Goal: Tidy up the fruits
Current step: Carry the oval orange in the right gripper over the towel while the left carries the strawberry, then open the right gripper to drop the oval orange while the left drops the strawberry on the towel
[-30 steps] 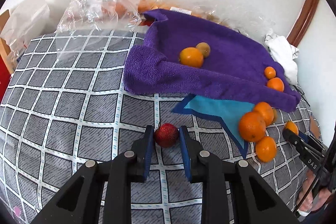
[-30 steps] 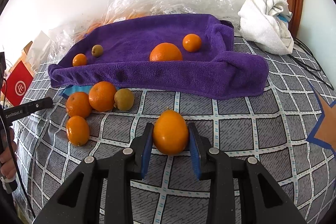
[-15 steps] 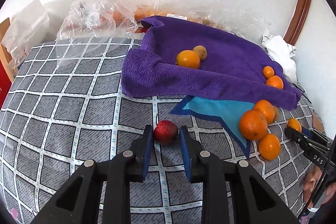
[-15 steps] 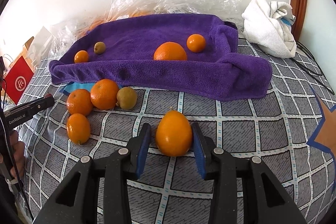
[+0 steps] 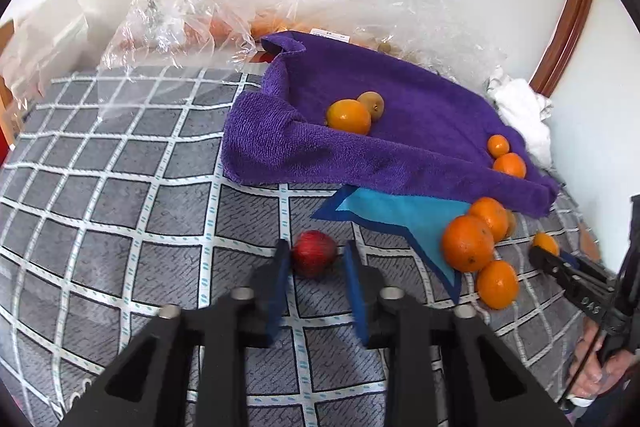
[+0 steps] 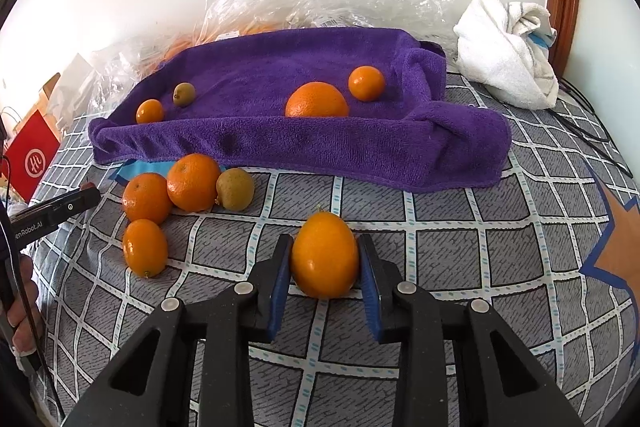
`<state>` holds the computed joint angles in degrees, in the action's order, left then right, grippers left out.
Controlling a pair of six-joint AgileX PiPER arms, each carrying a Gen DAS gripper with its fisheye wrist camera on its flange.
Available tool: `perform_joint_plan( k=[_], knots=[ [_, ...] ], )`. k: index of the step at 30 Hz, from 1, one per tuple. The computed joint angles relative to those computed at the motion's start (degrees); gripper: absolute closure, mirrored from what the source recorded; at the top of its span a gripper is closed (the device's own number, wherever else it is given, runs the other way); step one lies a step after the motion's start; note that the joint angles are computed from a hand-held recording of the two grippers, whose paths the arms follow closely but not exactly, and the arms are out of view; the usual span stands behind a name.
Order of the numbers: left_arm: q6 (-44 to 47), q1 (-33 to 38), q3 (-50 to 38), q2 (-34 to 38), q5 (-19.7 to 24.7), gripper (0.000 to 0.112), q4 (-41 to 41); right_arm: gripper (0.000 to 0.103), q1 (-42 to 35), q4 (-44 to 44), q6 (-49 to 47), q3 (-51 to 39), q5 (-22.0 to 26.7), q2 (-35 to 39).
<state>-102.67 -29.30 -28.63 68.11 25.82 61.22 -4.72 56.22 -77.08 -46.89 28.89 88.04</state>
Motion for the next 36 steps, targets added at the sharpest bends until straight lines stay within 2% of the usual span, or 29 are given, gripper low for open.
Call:
perform_joint_plan(
  k=[2,4,11,15,17,19,22,24,27,29,31,34,36],
  knots=[
    [-5.24,2.07,2.60,-2.33,-4.12,0.089,4.31,0.071,-0.05,0.62,-0.47,0.28,-0.45,-0.21],
    [-10.91,2.54,4.28,-3.78,-5.51,0.089,8.91,0.071,0.27,1.19,-0.87,0.88,-1.58,-0.67],
    [-13.66,-0.39,3.67,-3.10,-1.53,0.089,10.09,0.071,-2.24,6.89,-6.49,1.77,0.66,-1.15],
    [-12.70,-0.76,3.40,-3.27,-0.58,0.089,9.23,0.071,-4.30,8.32,-8.59,1.43,4.07,-0.86],
    [-12.37,-0.81,3.31,-3.58,-0.17,0.089,9.07,0.071,-3.28,7.41,-7.89,1.81,2.49,-1.46],
    [-6.40,-1.18,1.50,-3.65,2.19,0.089,3.21,0.071,-3.03,6.03,-5.41,1.36,3.02,-1.75],
    [-0.91,-1.89,-0.28,-5.92,3.96,0.089,0.77,0.071,-3.76,5.86,-3.76,-0.59,6.65,-2.26],
    [3.35,-2.09,-2.52,-6.60,6.01,0.089,-1.32,0.071,-2.42,6.13,-3.39,-1.52,5.11,-3.53],
    [12.20,1.25,-7.11,-6.09,6.43,0.089,-7.04,0.071,0.57,5.61,-0.79,-4.82,1.68,-3.39],
    [14.52,2.87,-9.62,-5.14,7.24,0.089,-7.32,0.071,2.75,2.22,4.18,-8.48,-0.40,-1.37],
    [16.37,3.83,-12.03,-3.40,8.64,0.089,-7.32,0.071,5.57,-4.31,12.24,-12.16,-4.66,1.60],
    [22.28,7.47,-15.11,-0.93,7.61,0.089,-11.16,0.071,4.87,-6.96,16.42,-17.81,-1.31,6.62],
    [24.61,9.27,-16.08,0.41,6.71,0.089,-12.76,0.071,4.93,-9.37,19.17,-19.97,-1.72,9.12]
  ],
)
